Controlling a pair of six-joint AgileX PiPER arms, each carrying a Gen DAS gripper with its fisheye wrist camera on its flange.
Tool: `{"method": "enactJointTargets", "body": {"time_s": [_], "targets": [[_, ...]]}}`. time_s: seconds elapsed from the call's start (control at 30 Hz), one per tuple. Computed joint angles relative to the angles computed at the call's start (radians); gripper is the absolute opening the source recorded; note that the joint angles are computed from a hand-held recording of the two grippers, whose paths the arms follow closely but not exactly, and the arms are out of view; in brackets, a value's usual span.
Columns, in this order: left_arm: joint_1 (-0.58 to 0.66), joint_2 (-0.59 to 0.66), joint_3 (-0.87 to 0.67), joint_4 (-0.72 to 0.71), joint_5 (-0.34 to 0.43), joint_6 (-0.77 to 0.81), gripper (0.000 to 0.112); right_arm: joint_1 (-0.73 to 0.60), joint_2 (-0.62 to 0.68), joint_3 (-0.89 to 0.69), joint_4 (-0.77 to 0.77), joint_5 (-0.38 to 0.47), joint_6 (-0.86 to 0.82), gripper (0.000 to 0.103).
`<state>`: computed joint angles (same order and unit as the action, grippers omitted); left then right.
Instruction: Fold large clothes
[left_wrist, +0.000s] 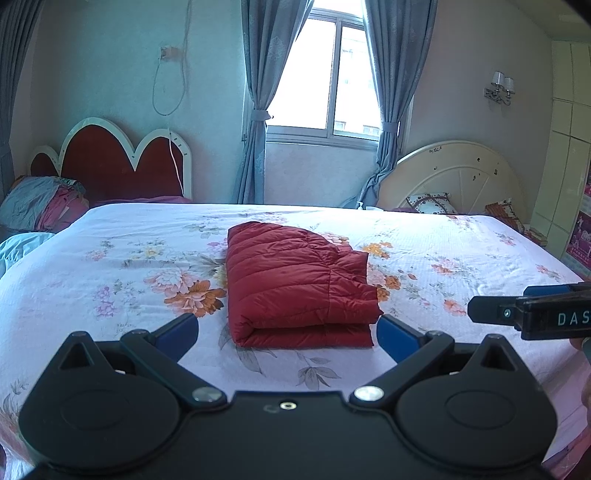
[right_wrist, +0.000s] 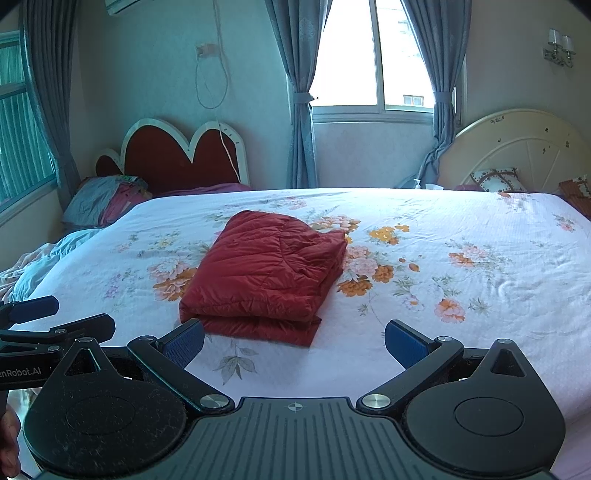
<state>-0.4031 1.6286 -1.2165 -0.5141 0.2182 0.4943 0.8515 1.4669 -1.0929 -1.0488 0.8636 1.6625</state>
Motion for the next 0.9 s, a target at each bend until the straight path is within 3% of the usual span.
{"method": "enactJointTargets", "body": {"time_s": [0.27,0.63,0.8,0.9], "targets": [[0.009,0.003,-0.003,-0.059,0.006,0.065,0.102,0.002,0.0,-0.001,0.0,0.004,0.001,0.103],[0.0,0.002,-0.003,0.015,-0.011,0.005,0.102,0.0,0.001,-0.004,-0.002,0.004,0.0,0.103],[0.015,0.006,-0.006,-0.114,0.005,0.118,0.102,-0.006,-0.007,0.0,-0.004,-0.001,-0.005,0.103],[0.012,0.004,-0.006,-0.097,0.009,0.1,0.102,-0.006,-0.011,0.003,-0.006,-0.003,-0.005,0.103]]}}
